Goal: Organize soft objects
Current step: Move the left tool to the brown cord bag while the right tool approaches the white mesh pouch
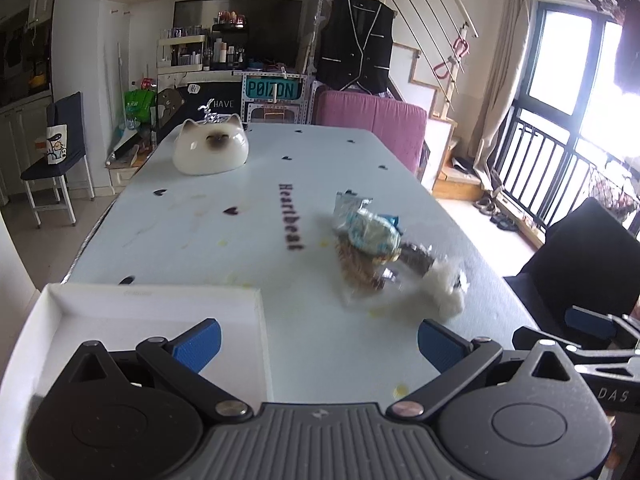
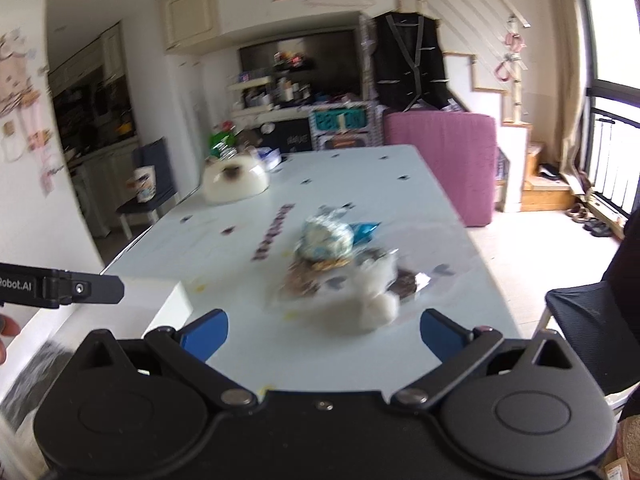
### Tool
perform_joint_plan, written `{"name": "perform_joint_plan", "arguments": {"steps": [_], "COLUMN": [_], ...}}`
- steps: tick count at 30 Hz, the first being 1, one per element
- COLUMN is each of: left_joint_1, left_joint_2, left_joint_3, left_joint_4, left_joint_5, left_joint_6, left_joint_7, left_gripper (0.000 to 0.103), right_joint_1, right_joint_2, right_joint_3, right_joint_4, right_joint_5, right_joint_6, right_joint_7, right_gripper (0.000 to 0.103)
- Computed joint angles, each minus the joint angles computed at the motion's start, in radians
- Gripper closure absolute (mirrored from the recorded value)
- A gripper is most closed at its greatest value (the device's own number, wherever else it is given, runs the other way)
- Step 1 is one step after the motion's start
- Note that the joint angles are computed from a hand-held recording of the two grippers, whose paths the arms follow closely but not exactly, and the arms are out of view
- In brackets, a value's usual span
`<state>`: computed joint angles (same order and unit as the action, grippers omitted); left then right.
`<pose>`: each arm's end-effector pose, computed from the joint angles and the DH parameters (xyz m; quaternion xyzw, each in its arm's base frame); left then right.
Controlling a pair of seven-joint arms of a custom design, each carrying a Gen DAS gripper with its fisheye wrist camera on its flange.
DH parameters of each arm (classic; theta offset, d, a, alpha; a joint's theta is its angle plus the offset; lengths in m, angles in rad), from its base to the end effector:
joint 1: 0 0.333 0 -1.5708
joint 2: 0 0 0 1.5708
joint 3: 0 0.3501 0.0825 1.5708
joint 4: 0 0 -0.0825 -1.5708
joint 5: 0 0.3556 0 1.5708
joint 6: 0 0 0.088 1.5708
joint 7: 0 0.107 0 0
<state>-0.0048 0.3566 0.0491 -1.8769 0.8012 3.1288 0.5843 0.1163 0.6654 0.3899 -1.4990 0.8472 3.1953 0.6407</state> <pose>0.6550 -0.0374 0.4587 -0.7035 0.5620 -0.3210 0.2935 0.7103 0.2200 0.4293 -0.7084 0.4944 -0.2161 0.4550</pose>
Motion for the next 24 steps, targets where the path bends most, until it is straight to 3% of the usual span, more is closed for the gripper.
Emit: {"name": "perform_joint_plan", "arguments": {"steps": [4, 9, 14, 20, 24], "left_joint_1": [0.000, 0.003, -0.006, 0.023, 0.025], "left_joint_2": [0.075, 0.187, 0.324, 0.507, 0.630], "left_joint_3": [-0.028, -0.065, -0.087, -0.160, -0.197], "left_joint_4": [0.119, 0.283, 0.469, 0.704, 0.884], "left_joint_5": [-0.053, -0.143, -0.198, -0.323, -0.386], "left_joint_6": [-0.042, -0.096, -0.152, -0.239, -0.323], "left_joint_7": [0.013, 0.033, 0.075, 0.172, 0.298], "left_gripper": [0.000, 0.000, 0.000, 0.005, 0.009], "right_joint_1": [0.034, 0.106, 0.098, 0.092, 0.132], "right_joint_2": [0.058, 0.138, 0.229, 0.333, 0.408], "right_joint_3": [-0.065, -0.195, -0.196, -0.172, -0.240], "right_joint_4": [0.097, 0.215, 0.331, 0.459, 0.580], "right_joint_5": [-0.022, -0.096, -0.157, -0.220, -0.276], "right_joint_6": [-0.026, -0.074, -0.115, -0.137, -0.205], "right_joint_7": [0.064, 0.191, 0.235, 0.217, 0.275], "right_gripper": [0.000, 0.000, 0.000, 0.024, 0.034]}}
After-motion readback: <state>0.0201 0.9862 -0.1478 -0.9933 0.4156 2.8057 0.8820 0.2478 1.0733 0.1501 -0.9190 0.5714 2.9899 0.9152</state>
